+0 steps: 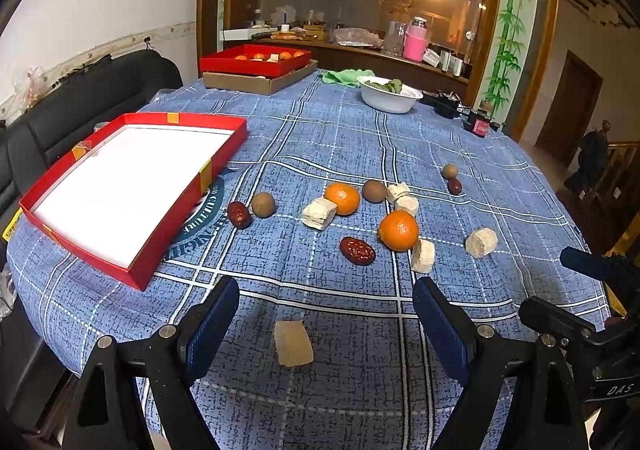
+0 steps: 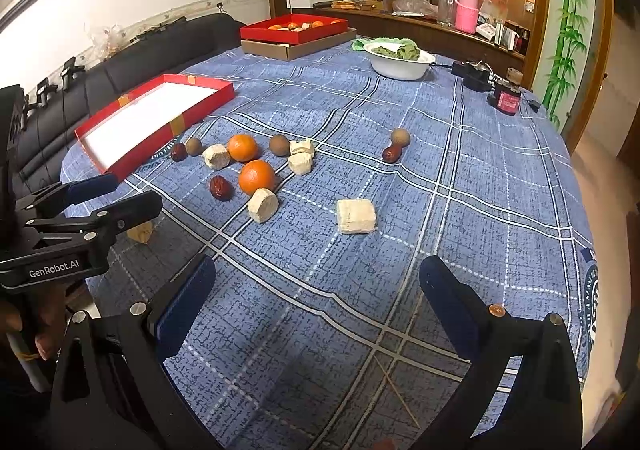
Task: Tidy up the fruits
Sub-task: 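Move both grippers toward the pale cubes on the table, then grasp a white cube with the right gripper while the left grasps a tan cube, then carry both held cubes over the red-rimmed white tray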
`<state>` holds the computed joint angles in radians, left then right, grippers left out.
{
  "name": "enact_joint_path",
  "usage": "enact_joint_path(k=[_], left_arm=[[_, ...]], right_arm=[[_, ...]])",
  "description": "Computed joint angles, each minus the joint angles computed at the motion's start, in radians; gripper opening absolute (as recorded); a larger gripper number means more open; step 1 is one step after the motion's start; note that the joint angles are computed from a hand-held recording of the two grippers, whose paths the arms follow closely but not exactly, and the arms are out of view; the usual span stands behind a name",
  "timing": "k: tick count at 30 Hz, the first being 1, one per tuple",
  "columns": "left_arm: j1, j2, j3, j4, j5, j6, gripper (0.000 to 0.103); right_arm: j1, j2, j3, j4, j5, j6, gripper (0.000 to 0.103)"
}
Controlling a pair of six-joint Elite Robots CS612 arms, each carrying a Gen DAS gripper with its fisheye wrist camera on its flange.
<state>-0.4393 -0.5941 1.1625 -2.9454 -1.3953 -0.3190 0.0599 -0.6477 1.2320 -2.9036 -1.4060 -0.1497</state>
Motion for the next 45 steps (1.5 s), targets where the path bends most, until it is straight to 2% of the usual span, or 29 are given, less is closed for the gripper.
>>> enact_joint_path(k=[11, 17, 18, 19, 23, 24, 26, 27, 28, 33, 35, 40, 41, 44, 45], left_arm=[[0.001, -0.001, 0.007, -0.011, -0.001, -0.001, 0.087], [0.003, -0.001, 0.010, -0.010, 0.002, -0.010, 0.087], [0.003, 0.000, 0.007, -0.007, 0.002, -0.014, 0.087], [0.004, 0.001, 0.005, -0.004, 0.001, -0.015, 0.087], [0.004, 0.005, -0.003, 0.005, -0.006, -0.013, 0.087], [0.003, 0.007, -0.005, 0.005, -0.009, -0.007, 0.087], [0.001, 0.011, -0.013, 0.011, -0.016, 0.005, 0.087], [0.000, 0.013, -0.016, 0.013, -0.019, 0.010, 0.087], [-0.002, 0.015, -0.021, 0.016, -0.023, 0.016, 0.086], [-0.011, 0.042, -0.081, 0.058, -0.065, 0.050, 0.082], [-0.016, 0.057, -0.119, 0.104, -0.082, 0.062, 0.080], [-0.023, 0.112, -0.245, 0.288, -0.122, 0.061, 0.042], [-0.024, 0.126, -0.274, 0.324, -0.123, 0.054, 0.040], [-0.031, 0.151, -0.321, 0.346, -0.086, 0.058, 0.035], [-0.031, 0.156, -0.330, 0.350, -0.085, 0.057, 0.029]], right_arm=[[-0.003, 0.011, -0.017, 0.008, -0.001, 0.024, 0.103], [0.001, 0.055, -0.097, 0.051, -0.039, 0.044, 0.102], [0.002, 0.061, -0.109, 0.055, -0.047, 0.043, 0.098], [0.003, 0.069, -0.123, 0.061, -0.058, 0.044, 0.088], [0.008, 0.101, -0.188, 0.127, -0.082, 0.045, 0.072], [0.009, 0.108, -0.202, 0.145, -0.092, 0.042, 0.060], [0.013, 0.124, -0.232, 0.184, -0.107, 0.037, 0.049], [0.014, 0.130, -0.243, 0.197, -0.110, 0.038, 0.033], [0.012, 0.136, -0.258, 0.231, -0.104, 0.041, 0.026], [0.005, 0.131, -0.249, 0.220, -0.084, 0.054, 0.026], [-0.003, 0.124, -0.231, 0.195, -0.061, 0.077, 0.026], [-0.022, 0.107, -0.188, 0.144, -0.021, 0.140, 0.026], [-0.027, 0.104, -0.180, 0.131, -0.006, 0.151, 0.026], [-0.036, 0.100, -0.169, 0.115, 0.020, 0.169, 0.026], [-0.038, 0.100, -0.167, 0.111, 0.031, 0.173, 0.026]])
